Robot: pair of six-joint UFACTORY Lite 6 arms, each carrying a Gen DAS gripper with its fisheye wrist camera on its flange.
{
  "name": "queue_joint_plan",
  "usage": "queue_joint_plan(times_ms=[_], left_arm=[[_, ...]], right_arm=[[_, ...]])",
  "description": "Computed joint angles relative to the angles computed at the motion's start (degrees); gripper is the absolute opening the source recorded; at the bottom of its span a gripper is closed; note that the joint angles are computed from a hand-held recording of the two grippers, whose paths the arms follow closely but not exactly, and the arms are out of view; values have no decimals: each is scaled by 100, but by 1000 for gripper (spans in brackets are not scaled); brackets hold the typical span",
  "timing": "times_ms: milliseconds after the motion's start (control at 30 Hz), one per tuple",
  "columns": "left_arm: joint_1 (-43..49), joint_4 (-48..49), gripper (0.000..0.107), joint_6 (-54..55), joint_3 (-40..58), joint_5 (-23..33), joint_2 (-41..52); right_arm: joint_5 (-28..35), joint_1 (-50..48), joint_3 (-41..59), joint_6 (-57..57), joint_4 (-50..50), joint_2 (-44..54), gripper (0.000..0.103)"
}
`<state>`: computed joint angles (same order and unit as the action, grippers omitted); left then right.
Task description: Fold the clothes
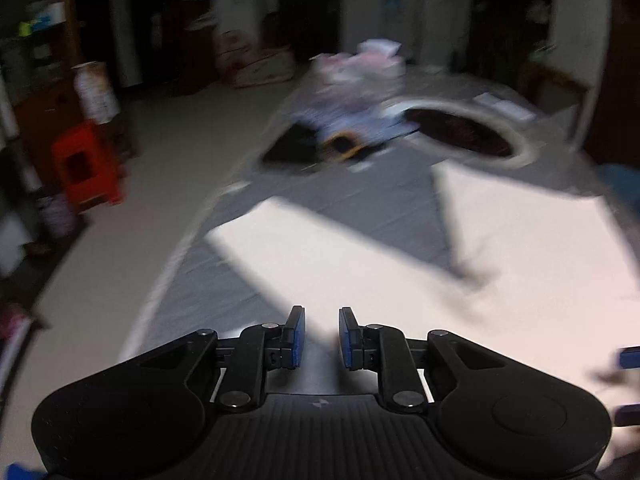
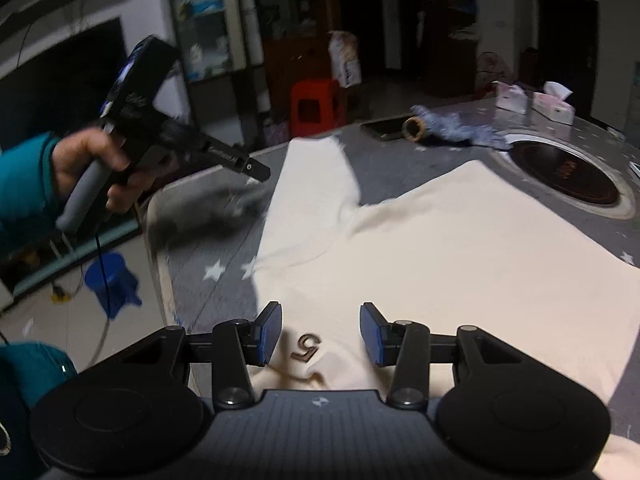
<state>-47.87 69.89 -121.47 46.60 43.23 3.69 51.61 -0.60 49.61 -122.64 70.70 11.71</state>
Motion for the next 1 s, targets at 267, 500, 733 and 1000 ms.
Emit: queue_joint_plan(times_ms=[267, 500, 733, 1000], left_arm=[[491, 3368, 20, -2412, 772, -1883, 1013], [753, 3363, 19, -2343, 1172, -2127, 1775], [554, 3180, 19, -2253, 983, -1869, 1679], [176, 2380, 33, -1320, 1504, -1804, 1814]], right_arm=[[-209, -374, 110, 107, 116, 98, 43], [-400, -812, 112, 160, 23, 286, 44], [-435, -1146, -216, -123, -132, 199, 44], [-366, -1472, -433, -167, 115, -62, 44]])
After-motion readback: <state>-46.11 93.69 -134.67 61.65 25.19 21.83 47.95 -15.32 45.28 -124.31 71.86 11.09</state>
